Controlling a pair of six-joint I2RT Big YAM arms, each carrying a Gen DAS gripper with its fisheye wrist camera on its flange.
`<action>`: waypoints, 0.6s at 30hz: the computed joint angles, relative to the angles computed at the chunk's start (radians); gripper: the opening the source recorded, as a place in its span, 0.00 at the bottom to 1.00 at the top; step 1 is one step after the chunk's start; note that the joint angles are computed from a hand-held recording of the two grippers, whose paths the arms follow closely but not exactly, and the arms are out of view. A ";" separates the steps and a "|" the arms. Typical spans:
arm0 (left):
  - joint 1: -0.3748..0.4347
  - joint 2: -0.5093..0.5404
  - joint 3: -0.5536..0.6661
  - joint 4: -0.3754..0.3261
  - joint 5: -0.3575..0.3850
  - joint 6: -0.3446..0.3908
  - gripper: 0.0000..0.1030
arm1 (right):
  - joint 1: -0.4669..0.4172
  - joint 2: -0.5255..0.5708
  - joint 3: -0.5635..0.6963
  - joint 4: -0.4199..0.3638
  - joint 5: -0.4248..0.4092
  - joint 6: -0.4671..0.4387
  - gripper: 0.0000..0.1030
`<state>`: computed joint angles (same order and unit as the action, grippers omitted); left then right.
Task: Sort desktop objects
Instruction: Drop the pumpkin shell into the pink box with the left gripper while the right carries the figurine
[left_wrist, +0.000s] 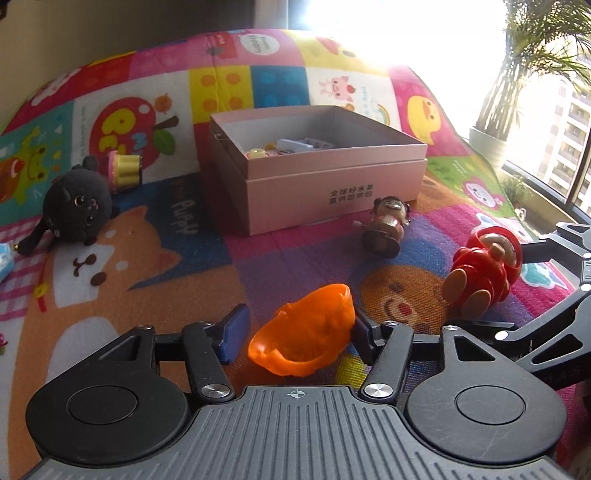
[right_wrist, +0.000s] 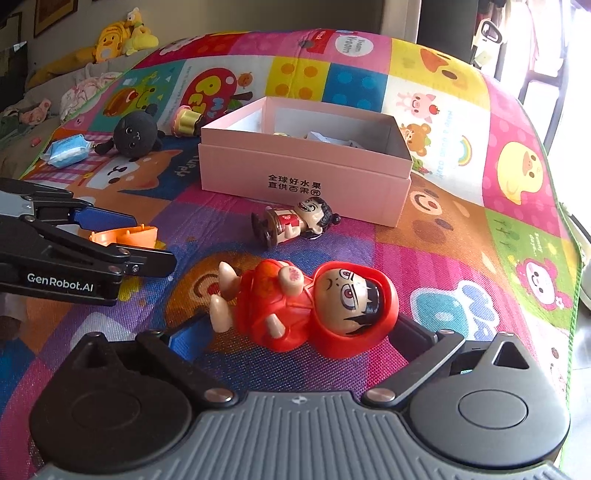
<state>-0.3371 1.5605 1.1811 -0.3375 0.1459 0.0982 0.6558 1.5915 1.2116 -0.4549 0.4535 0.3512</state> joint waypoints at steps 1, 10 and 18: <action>0.002 -0.002 -0.001 -0.001 0.001 0.001 0.58 | 0.000 0.000 0.000 0.001 0.000 0.001 0.98; 0.012 -0.025 -0.020 -0.001 0.020 0.021 0.57 | -0.004 0.007 0.008 0.033 0.025 -0.002 0.96; 0.018 -0.079 -0.046 -0.011 0.044 0.052 0.57 | -0.008 -0.022 0.007 0.014 -0.003 0.012 0.92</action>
<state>-0.3196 1.4817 1.1349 -0.3480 0.1898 0.1504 0.6478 1.5691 1.2190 -0.4413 0.4504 0.3630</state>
